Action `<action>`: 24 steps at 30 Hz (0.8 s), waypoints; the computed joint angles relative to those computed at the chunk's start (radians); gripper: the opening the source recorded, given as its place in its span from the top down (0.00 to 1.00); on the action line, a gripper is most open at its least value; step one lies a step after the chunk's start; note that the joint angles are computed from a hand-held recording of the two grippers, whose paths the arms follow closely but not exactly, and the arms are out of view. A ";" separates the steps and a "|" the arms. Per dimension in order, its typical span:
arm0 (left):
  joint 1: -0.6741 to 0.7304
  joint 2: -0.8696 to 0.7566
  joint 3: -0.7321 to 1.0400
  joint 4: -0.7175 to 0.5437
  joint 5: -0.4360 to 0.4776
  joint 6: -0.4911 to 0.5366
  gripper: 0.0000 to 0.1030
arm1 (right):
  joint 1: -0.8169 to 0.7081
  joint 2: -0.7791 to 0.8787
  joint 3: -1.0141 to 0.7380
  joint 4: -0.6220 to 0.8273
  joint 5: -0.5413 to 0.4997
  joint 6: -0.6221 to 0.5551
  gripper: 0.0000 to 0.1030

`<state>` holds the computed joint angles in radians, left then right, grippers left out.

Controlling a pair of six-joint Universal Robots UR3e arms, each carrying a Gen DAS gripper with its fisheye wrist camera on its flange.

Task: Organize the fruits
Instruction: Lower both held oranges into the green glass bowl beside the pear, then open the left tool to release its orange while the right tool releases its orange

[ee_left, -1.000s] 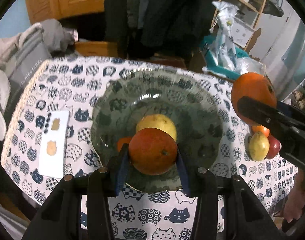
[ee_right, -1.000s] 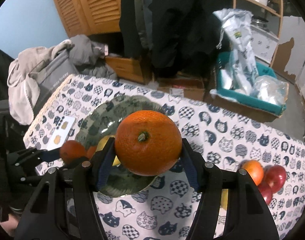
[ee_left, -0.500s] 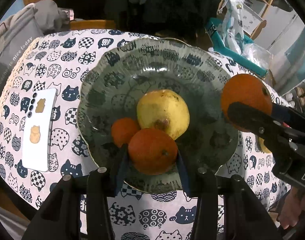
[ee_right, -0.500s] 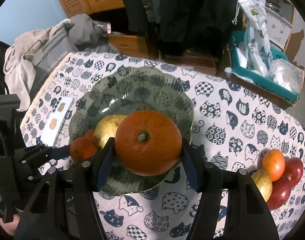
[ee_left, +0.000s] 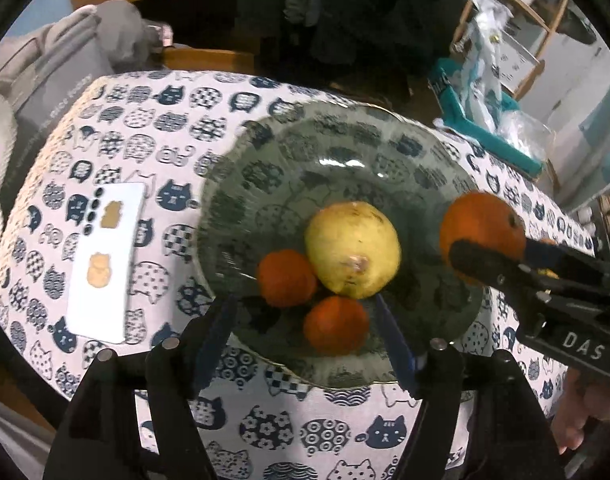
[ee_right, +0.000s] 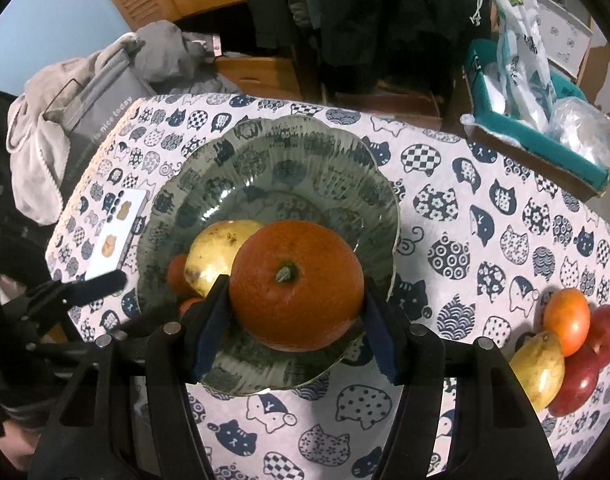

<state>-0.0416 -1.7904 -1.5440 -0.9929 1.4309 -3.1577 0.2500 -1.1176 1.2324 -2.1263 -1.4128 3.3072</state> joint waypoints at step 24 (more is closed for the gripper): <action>0.039 0.058 -0.013 -0.011 0.056 0.003 0.30 | 0.042 0.064 -0.084 0.084 -0.017 -0.028 0.23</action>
